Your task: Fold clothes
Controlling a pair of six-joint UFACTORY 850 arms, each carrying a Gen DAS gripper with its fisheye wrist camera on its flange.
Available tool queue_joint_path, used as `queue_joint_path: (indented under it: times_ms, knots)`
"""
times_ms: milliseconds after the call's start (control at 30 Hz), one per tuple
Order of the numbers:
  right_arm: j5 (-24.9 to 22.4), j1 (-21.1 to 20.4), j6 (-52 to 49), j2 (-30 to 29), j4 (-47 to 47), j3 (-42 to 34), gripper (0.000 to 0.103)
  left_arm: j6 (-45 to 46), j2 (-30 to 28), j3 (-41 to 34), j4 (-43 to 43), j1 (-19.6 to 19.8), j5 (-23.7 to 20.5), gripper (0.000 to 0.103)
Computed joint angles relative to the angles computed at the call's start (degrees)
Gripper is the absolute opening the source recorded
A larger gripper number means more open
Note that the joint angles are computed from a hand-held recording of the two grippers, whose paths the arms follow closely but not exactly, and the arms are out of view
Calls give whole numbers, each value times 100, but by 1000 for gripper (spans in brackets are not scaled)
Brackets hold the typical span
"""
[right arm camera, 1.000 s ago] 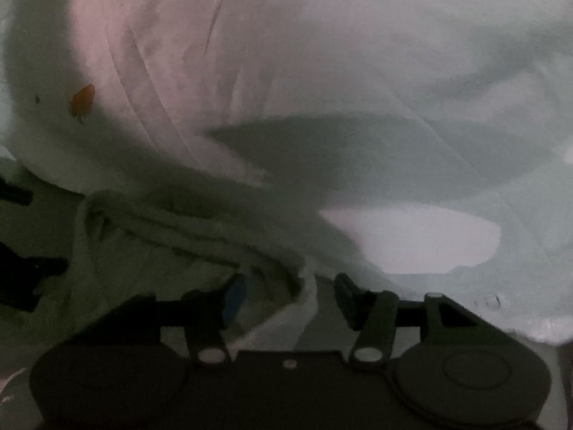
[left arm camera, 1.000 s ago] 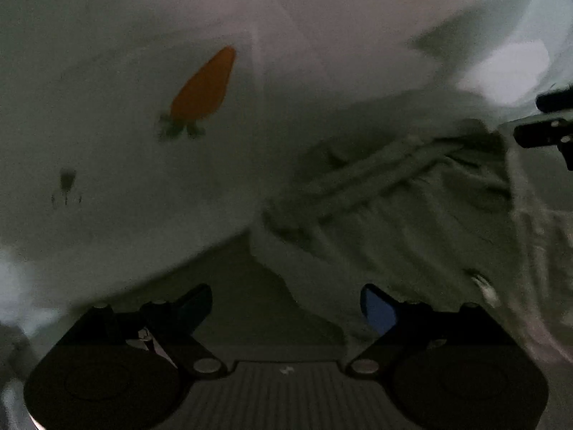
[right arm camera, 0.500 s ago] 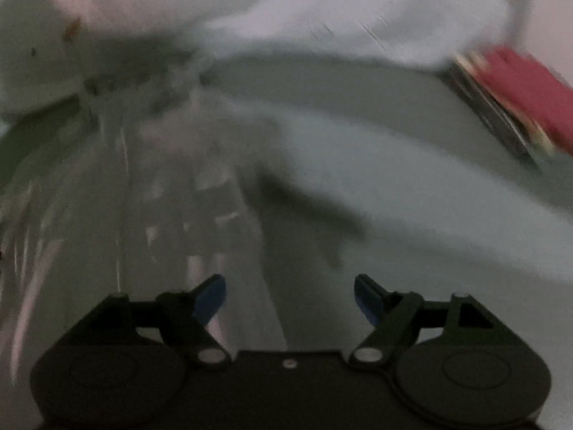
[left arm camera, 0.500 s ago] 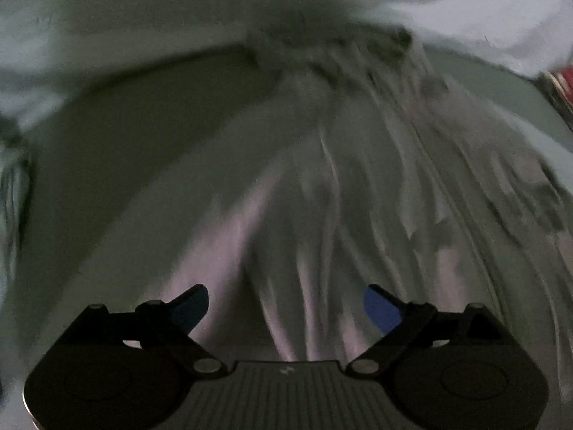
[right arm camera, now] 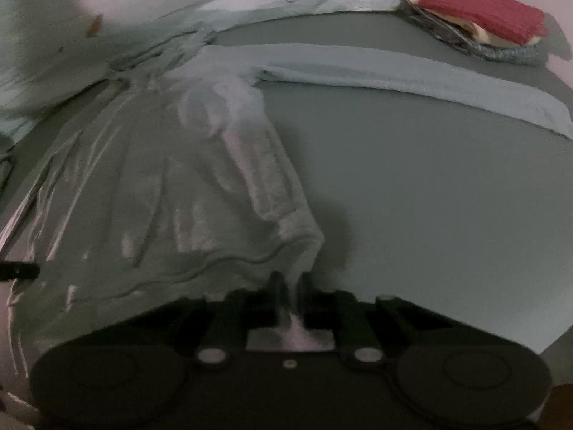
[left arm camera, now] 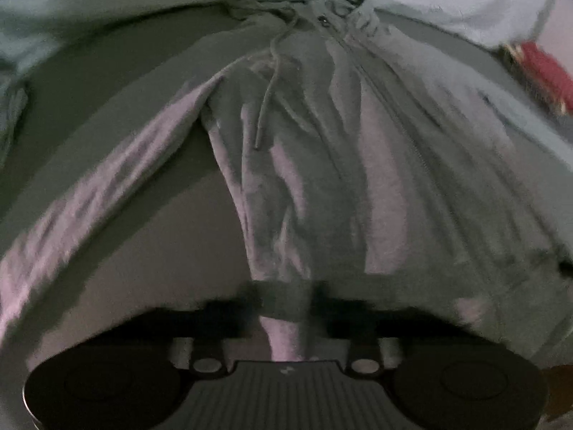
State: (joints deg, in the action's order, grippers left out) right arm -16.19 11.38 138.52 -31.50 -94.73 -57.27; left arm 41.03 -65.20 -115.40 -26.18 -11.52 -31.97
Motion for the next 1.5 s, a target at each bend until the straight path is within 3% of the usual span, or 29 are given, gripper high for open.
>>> queue_joint_path:
  times_ms: [100,200,300,333,367,433,500,567,633,733,800,933,1033,1100,1133,1200,1267,1500]
  knots:
    - [-123,74,536,237,-313,195,4,-67,70,52,-72,53,-43,13]
    - [-138,105,239,288,1,301,4,-351,106,80,56,65,-81,15]
    - [62,22,711,215,-723,376,7,-1245,89,47,851,-32,-66,21]
    - [70,-45,977,271,-1063,422,16,-1421,133,101,960,-66,-25,21]
    - [75,-112,1244,326,-1406,467,32,-1515,222,225,1007,-101,73,28]
    - [-148,-233,1789,462,-2017,609,53,-1647,396,479,1074,-196,299,47]
    - [-476,-451,2532,605,-2603,828,55,-1695,563,741,999,-312,562,65]
    - [-735,-780,3196,664,-2948,1004,59,-1947,672,898,1113,-454,783,76]
    - [-925,-1134,3650,642,-3046,1099,60,-2607,712,973,1684,-649,994,85]
    - [-1275,-1690,4140,544,-3040,1156,68,-4252,636,947,3147,-973,1186,85]
    - [-1555,-2028,3934,418,-2894,1083,71,-5322,618,934,4090,-1141,1178,86]
    - [-1894,-2619,3039,19,-2555,678,73,-6935,556,836,5713,-1384,874,89]
    - [-1861,-3009,2894,-340,-2474,298,73,-7461,496,771,6287,-1461,514,89]
    - [-1746,-3183,2942,-545,-2490,85,73,-7759,411,669,6576,-1473,227,89]
    - [-1678,-3253,2912,-654,-2448,-36,65,-7863,370,619,6645,-1467,93,89]
    - [-1851,-3253,2538,-850,-2171,-224,30,-7861,279,472,6393,-1402,-128,89]
    - [-1932,-3181,1808,-924,-1848,-324,8,-7815,174,293,6050,-1322,-333,89]
    - [-2198,-3279,462,-991,-1255,-316,7,-8025,251,384,5623,-1155,-210,89]
